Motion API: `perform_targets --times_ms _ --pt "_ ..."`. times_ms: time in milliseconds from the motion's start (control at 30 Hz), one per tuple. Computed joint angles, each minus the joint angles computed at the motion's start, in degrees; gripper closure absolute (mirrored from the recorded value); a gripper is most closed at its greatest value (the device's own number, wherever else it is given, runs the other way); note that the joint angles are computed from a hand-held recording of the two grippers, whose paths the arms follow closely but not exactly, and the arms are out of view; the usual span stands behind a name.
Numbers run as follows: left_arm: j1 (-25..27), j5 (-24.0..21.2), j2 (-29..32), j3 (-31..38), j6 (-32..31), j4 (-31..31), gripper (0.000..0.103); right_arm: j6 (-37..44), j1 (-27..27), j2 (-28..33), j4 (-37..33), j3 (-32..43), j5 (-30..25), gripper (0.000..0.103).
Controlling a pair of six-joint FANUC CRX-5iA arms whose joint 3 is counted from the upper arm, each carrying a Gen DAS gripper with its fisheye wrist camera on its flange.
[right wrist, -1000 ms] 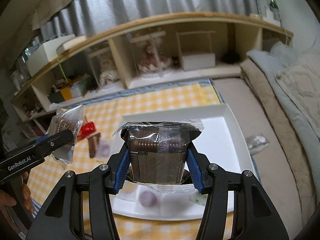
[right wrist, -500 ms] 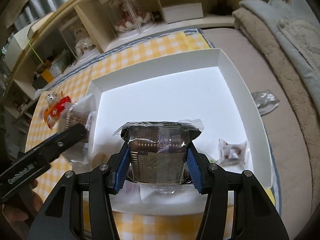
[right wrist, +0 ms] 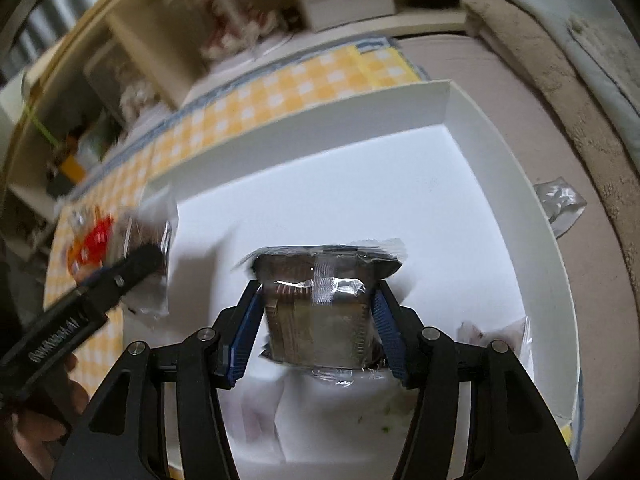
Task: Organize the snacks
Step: 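Lower both gold-foil cakes into the tray and open both tools, then withdraw both tools from the tray toward the orange and red bar packets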
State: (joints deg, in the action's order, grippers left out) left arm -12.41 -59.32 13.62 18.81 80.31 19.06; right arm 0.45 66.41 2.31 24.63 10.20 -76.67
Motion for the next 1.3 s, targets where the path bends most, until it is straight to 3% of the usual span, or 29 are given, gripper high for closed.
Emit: perform_targets --times_ms 133,200,233,400,600,1300 --pt "-0.3 1.4 -0.2 -0.4 -0.8 -0.5 0.046 -3.7 0.7 -2.4 2.7 -3.0 1.2 0.033" --pt "-0.4 1.8 -0.4 -0.7 -1.6 -0.2 0.031 -3.2 0.8 -2.4 2.1 -2.8 0.7 0.028" --pt "-0.3 2.1 -0.8 -1.2 -1.9 -0.1 0.030 -3.0 1.0 -2.7 2.0 -3.0 0.3 0.027" --pt "-0.5 2.1 -2.2 -2.3 -2.4 -0.4 0.019 -3.4 2.1 -3.5 2.6 -3.7 -1.3 0.000" --pt "-0.3 1.4 -4.5 -3.7 -2.7 -1.2 0.000 -3.1 3.3 -3.4 3.4 -3.5 -3.6 0.000" --pt "2.0 -3.9 -11.6 -6.8 -3.9 -1.6 0.000 -4.7 6.7 -3.1 6.6 -1.7 -9.4 0.000"
